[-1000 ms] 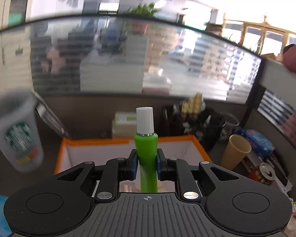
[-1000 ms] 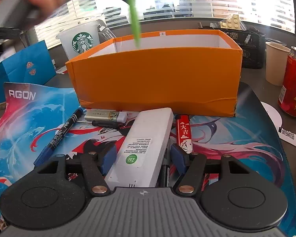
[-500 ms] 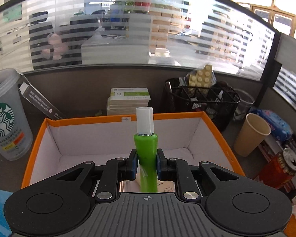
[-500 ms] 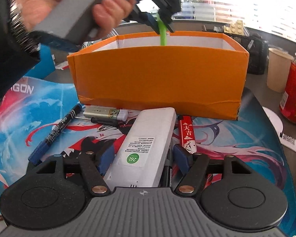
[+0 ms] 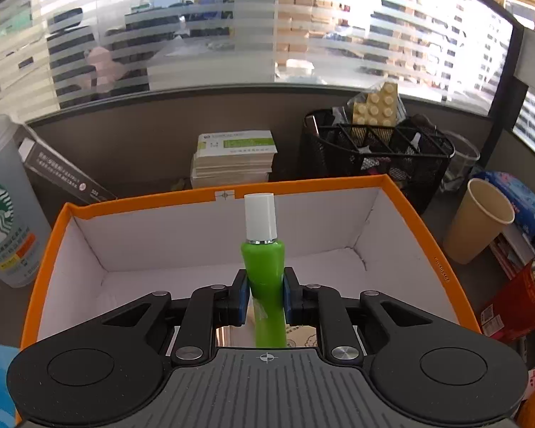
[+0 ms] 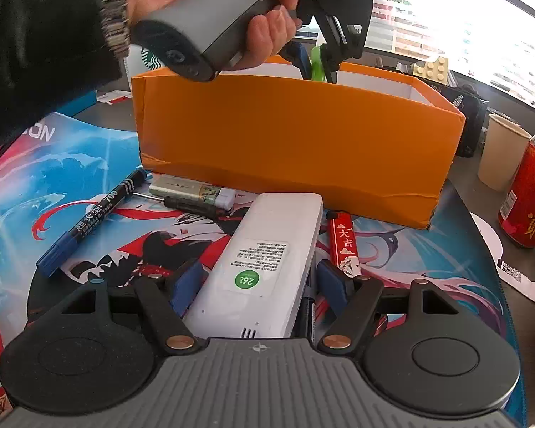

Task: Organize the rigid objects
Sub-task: 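Lower the green bottle into the orange box and open the left gripper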

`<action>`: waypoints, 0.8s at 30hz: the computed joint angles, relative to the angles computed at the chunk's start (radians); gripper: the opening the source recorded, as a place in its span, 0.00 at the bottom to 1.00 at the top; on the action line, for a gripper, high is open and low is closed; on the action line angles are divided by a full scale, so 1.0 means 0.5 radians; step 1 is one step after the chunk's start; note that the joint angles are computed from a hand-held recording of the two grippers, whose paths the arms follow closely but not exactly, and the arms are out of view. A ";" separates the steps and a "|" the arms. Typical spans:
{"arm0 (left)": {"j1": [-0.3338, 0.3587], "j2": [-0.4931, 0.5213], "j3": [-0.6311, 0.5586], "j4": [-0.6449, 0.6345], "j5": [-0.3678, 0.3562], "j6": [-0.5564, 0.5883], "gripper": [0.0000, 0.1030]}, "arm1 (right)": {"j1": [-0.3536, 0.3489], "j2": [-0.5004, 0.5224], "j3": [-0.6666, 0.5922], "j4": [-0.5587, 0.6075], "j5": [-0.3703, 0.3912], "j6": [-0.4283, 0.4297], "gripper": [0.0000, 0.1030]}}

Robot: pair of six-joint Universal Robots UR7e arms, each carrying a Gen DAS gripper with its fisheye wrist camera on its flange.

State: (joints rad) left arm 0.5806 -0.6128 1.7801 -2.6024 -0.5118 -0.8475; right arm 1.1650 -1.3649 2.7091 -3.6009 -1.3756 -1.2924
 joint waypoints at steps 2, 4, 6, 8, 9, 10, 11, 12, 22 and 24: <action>0.017 -0.003 -0.025 0.050 -0.022 -0.030 0.17 | 0.002 0.016 0.009 -0.036 -0.002 -0.011 0.67; 0.035 -0.001 -0.053 0.095 -0.039 -0.058 0.17 | 0.004 0.030 0.022 -0.074 -0.001 -0.026 0.67; 0.063 0.006 -0.096 0.176 -0.096 -0.090 0.17 | 0.005 0.033 0.028 -0.088 -0.001 -0.037 0.67; 0.112 0.012 -0.143 0.259 -0.215 -0.147 0.17 | 0.008 0.033 0.028 -0.087 -0.004 -0.037 0.68; 0.143 0.013 -0.161 0.300 -0.280 -0.213 0.16 | 0.008 0.025 0.026 -0.070 -0.005 -0.035 0.68; 0.168 0.014 -0.175 0.329 -0.334 -0.259 0.16 | 0.007 0.016 0.025 -0.053 -0.004 -0.035 0.70; 0.191 0.009 -0.177 0.321 -0.399 -0.290 0.16 | 0.005 0.006 0.023 -0.033 -0.004 -0.035 0.70; 0.200 0.005 -0.175 0.310 -0.436 -0.306 0.16 | 0.007 -0.003 0.021 -0.015 -0.006 -0.030 0.70; 0.129 0.027 -0.182 0.451 -0.234 -0.355 0.20 | -0.001 -0.014 0.032 -0.015 0.002 -0.045 0.69; 0.090 0.023 -0.155 0.464 -0.148 -0.333 0.24 | 0.005 -0.004 0.034 -0.036 -0.004 -0.045 0.69</action>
State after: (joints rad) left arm 0.6254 -0.6013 1.7027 -2.3705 -0.5856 -1.0138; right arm 1.1673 -1.3669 2.7259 -3.6189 -1.3777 -1.3149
